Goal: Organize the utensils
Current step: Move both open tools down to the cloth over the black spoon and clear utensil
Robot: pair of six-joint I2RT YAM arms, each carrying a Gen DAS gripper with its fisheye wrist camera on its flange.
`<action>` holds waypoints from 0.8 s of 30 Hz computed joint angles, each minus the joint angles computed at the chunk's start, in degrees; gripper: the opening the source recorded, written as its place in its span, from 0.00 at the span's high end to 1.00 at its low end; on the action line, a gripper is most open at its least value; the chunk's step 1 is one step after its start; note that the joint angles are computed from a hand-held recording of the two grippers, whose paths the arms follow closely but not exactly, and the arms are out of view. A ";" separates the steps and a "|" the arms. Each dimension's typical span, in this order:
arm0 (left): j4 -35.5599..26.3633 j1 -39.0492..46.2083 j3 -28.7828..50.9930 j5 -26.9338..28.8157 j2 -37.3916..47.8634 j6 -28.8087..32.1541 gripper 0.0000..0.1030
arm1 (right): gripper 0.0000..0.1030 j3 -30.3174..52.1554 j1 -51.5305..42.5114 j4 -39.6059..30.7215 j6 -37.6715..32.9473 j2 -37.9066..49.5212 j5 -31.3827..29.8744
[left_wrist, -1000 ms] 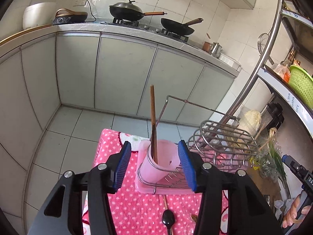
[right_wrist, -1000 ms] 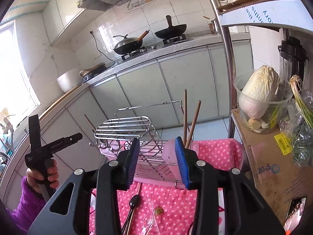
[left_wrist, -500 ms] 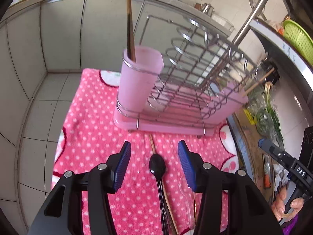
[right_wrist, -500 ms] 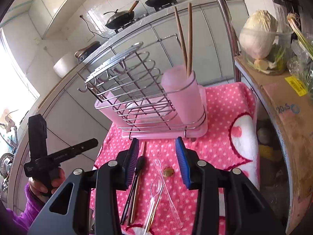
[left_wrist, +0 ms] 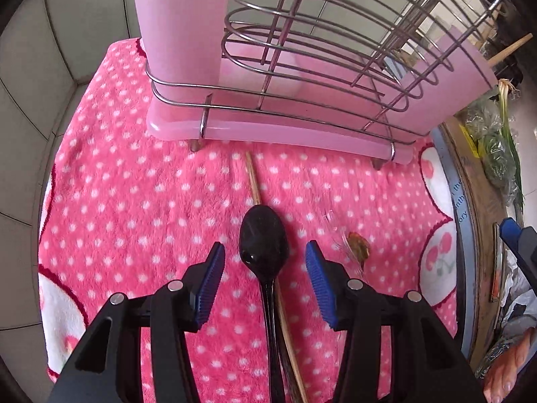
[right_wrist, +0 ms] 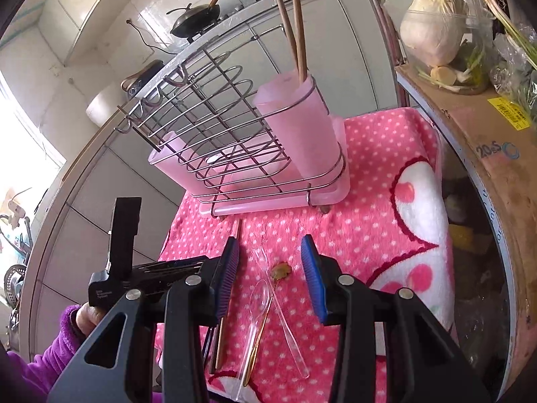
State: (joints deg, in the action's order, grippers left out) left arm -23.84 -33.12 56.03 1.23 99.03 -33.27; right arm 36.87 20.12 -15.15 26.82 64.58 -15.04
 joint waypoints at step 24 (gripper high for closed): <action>5.03 4.16 0.81 4.98 5.79 0.19 0.67 | 0.62 1.86 2.78 4.17 0.84 11.03 -0.63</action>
